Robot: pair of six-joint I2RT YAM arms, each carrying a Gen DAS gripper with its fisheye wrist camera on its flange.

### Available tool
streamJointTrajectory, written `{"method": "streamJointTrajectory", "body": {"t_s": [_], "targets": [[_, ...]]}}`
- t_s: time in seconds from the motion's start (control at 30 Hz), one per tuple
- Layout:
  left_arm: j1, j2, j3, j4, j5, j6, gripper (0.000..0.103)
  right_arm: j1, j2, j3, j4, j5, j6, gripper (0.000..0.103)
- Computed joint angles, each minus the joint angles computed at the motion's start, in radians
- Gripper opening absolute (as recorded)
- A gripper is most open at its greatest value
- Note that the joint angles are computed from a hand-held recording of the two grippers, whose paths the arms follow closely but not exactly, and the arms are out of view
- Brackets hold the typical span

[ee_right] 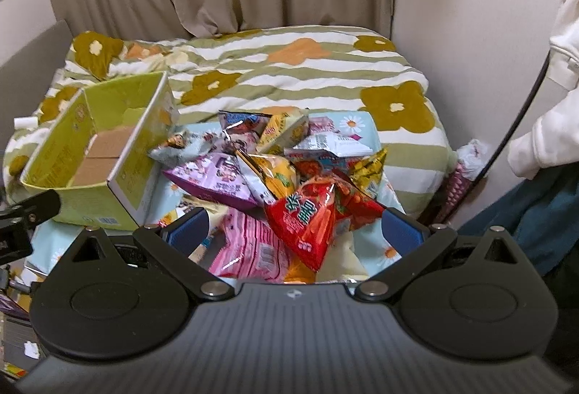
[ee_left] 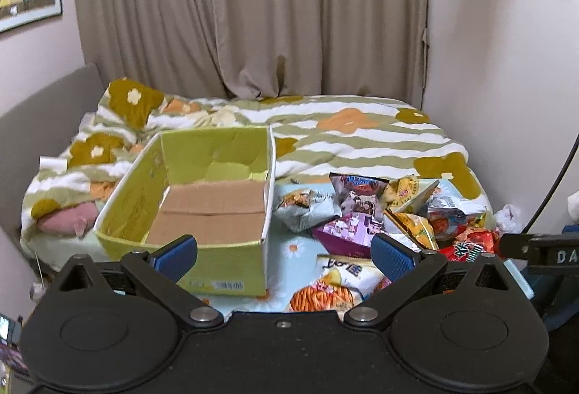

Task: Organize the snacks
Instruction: 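Grasp the white Oishi cheese bag with left tool while right tool grasps red chip bag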

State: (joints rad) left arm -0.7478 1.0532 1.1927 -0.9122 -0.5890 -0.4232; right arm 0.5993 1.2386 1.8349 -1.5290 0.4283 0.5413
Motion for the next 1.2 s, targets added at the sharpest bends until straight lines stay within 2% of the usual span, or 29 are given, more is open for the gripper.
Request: {"method": "streamJointTrajectory", "body": {"t_s": [0.13, 0.2, 0.3, 0.47, 0.6, 0.8, 0.9, 1.07, 1.2], "targets": [[0.033, 0.028, -0.067, 0.111, 0.054, 0.097, 0.103, -0.105, -0.034, -0.081, 0.085, -0.079, -0.083, 0.103], [0.084, 0.045, -0.11, 0.179, 0.161, 0.166, 0.103, -0.196, -0.056, -0.143, 0.141, -0.145, -0.126, 0.103], [0.16, 0.102, -0.146, 0.247, 0.304, 0.253, 0.103, -0.265, -0.056, -0.209, 0.187, -0.194, -0.118, 0.103], [0.263, 0.252, -0.159, 0.347, 0.493, 0.374, 0.1, -0.304, -0.04, -0.297, 0.254, -0.208, -0.05, 0.103], [0.333, 0.377, -0.131, 0.37, 0.625, 0.447, 0.097, -0.321, -0.002, -0.326, 0.287, -0.202, 0.048, 0.103], [0.401, 0.538, -0.066, 0.337, 0.738, 0.532, 0.096, -0.317, 0.088, -0.33, 0.317, -0.17, 0.145, 0.103], [0.419, 0.599, -0.039, 0.323, 0.77, 0.566, 0.094, -0.318, 0.122, -0.334, 0.332, -0.157, 0.186, 0.103], [0.439, 0.681, 0.006, 0.293, 0.818, 0.588, 0.085, -0.322, 0.165, -0.334, 0.352, -0.155, 0.216, 0.103], [0.459, 0.705, 0.018, 0.285, 0.854, 0.599, 0.076, -0.333, 0.183, -0.346, 0.368, -0.17, 0.23, 0.094]]}}
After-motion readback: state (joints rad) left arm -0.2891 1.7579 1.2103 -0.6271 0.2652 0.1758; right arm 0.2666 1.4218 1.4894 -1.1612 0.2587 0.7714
